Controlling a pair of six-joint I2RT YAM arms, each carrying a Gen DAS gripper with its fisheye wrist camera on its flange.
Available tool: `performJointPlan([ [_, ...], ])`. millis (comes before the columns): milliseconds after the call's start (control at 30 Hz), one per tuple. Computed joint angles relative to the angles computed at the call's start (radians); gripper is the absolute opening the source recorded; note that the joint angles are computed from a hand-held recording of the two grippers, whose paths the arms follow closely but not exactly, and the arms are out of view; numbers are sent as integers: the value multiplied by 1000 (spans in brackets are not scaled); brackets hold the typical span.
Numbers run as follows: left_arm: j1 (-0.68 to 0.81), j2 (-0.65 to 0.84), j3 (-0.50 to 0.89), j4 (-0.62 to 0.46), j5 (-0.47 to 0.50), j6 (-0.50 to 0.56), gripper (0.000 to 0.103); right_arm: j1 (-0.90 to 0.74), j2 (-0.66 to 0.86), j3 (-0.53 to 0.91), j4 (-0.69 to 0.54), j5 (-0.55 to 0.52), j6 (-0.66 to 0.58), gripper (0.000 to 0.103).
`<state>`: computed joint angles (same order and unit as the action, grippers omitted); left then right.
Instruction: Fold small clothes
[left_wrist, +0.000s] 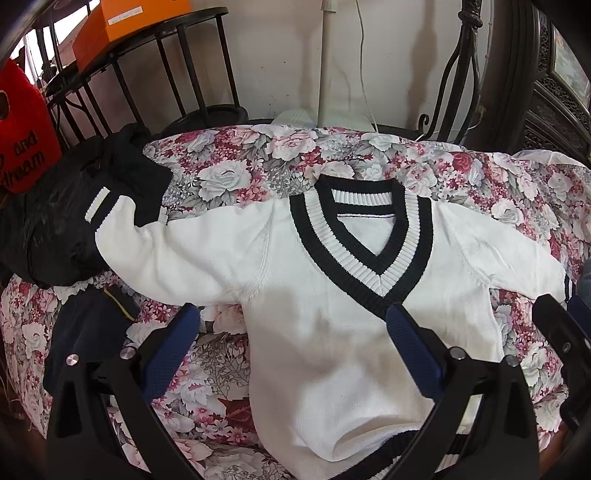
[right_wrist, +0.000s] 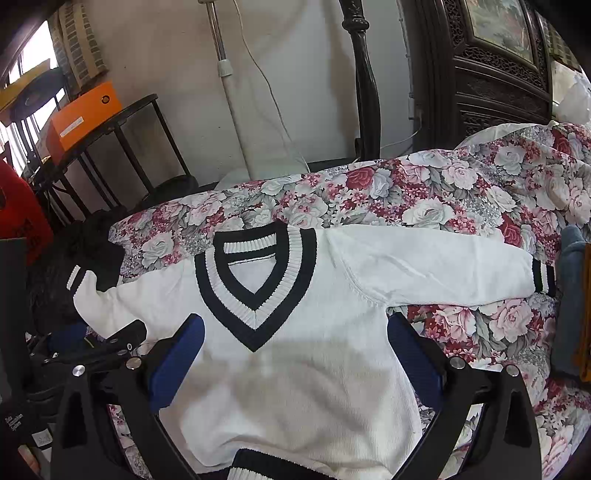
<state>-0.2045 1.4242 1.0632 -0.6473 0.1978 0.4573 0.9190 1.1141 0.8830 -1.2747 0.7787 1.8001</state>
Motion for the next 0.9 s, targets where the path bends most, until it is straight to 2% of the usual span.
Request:
performJointPlan([
  [900, 8, 6, 2, -3, 4, 6, 99, -2, -1, -6, 9, -2, -2, 100],
])
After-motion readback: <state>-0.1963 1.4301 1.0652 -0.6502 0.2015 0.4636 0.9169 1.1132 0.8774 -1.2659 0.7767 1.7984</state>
